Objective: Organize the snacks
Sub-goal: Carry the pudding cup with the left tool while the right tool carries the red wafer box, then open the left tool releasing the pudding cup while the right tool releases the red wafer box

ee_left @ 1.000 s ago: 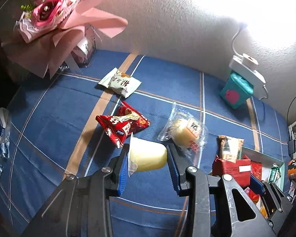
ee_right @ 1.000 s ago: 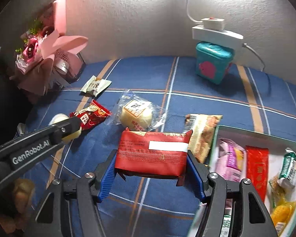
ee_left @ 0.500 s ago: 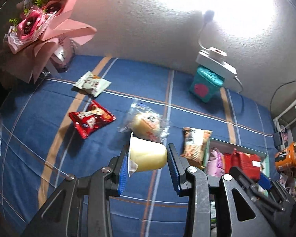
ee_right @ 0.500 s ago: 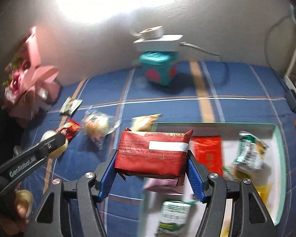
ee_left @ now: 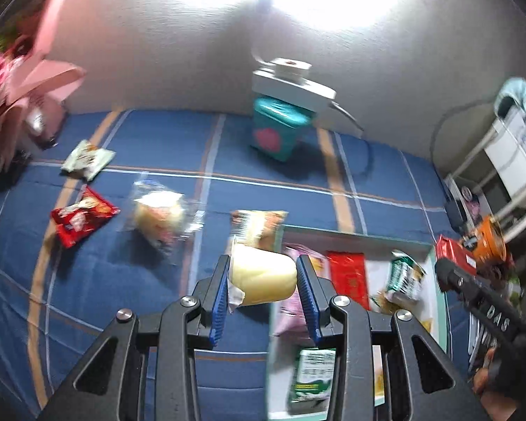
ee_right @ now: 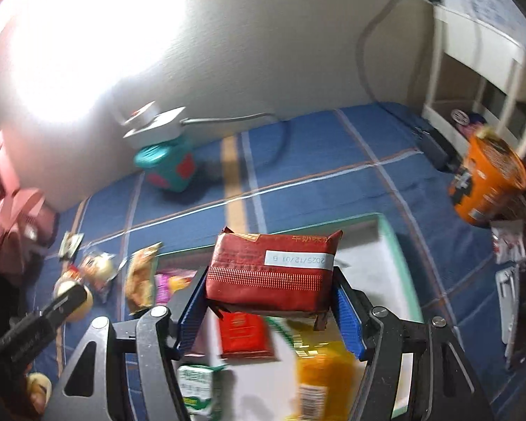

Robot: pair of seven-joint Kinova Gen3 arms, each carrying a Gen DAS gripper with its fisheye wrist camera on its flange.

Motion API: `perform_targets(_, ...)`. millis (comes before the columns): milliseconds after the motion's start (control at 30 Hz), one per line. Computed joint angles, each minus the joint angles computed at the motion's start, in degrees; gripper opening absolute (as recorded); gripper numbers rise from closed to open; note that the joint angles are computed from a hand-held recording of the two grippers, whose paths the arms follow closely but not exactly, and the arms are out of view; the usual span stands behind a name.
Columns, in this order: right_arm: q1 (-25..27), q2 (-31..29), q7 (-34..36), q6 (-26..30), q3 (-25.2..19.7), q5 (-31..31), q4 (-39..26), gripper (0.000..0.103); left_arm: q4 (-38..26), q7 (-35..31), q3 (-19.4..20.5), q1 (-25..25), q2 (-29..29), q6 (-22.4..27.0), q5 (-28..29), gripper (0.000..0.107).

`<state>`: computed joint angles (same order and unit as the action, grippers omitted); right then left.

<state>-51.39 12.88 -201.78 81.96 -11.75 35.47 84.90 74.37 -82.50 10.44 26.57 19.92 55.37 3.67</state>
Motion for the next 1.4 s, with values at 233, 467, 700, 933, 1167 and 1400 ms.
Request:
perform_targets(233, 1.5, -4.3, -7.9, 1.8, -1.4, -2.5, 6.5, 0.068, -0.4, -0.1, 0.9, 5.5, 1.3, -0.2, -3.9, 0.038)
perform_targets(467, 4.1, -6.5, -10.7, 0.6, -3.2, -4.3, 10.7, 0.068, -1.4, 0.4, 1.3, 8.2, 3.7, -0.4, -3.5, 0.038)
perform_targets(700, 7.0, -7.3, -10.3, -6.2, -3.3, -6.4, 15.2, 0.068, -1.3, 2.0, 0.8, 10.4, 5.4, -1.7, -4.7, 0.038)
perform_targets(933, 9.1, -7.4, -8.9, -10.9, -2.9, -8.4, 18.0, 0.068, -1.8, 2.4, 0.3, 11.2, 7.1, -1.4, -5.9, 0.038)
perform_targets(1167, 10.3, -6.5, -5.4, -12.5, -2.2, -9.5, 18.1, 0.068, -2.3, 2.8, 0.0, 11.3, 8.1, -1.2, -6.3, 0.039)
perform_targets(1400, 10.7, -6.1, -3.7, -13.5, -1.7, -10.1, 18.1, 0.069, -2.9, 3.0, -0.2, 12.2, 9.0, -0.6, -6.9, 0.039)
